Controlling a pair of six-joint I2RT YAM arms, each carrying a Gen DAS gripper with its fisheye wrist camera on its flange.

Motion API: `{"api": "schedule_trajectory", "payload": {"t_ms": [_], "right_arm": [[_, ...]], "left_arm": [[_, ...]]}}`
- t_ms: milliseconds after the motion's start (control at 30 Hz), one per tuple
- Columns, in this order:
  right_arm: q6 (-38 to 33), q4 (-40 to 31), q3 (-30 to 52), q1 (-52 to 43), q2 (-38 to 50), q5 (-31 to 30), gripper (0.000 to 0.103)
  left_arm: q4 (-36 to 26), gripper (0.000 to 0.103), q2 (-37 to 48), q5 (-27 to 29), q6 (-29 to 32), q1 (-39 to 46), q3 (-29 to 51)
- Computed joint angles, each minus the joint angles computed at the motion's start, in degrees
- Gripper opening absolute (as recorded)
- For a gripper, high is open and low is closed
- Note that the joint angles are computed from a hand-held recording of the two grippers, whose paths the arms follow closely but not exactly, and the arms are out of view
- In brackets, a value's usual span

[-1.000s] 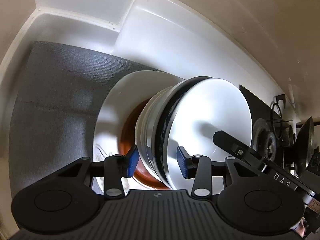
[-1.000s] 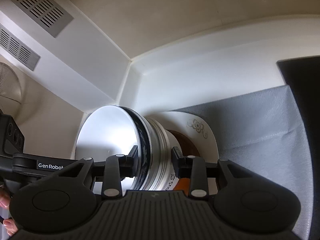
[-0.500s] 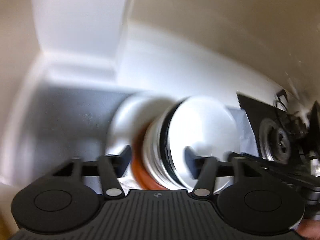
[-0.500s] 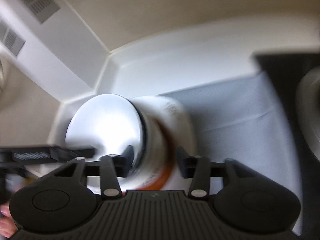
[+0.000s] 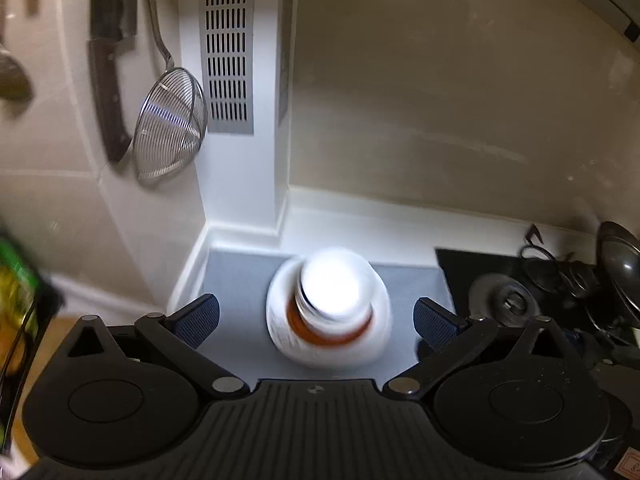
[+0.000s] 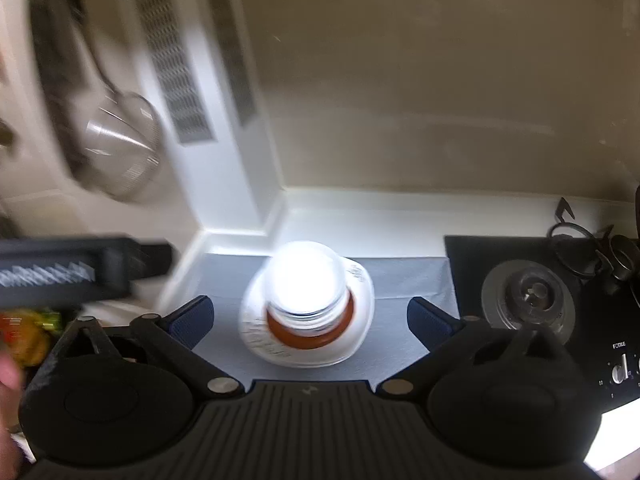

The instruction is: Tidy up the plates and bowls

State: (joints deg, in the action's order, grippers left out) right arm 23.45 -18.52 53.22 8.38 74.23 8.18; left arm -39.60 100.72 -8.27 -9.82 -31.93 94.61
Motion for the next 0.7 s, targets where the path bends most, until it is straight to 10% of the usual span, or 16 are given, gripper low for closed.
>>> {"api": "schedule_trajectory", "payload": {"t_ms": [200, 700], "right_arm": [[-1.03, -16.18, -1.58, -2.15, -12.49, -3.91, 0.103], [-0.21, -28.96, -5.23, -1.77, -27.68, -4.65, 0.103]], "left_arm": [[-9.66, 0.103, -7.49, -18.69, -11.01, -14.97, -4.25], [-20.47, 0.103, -9.62, -24.6, -21.99, -25.28, -3.14]]}}
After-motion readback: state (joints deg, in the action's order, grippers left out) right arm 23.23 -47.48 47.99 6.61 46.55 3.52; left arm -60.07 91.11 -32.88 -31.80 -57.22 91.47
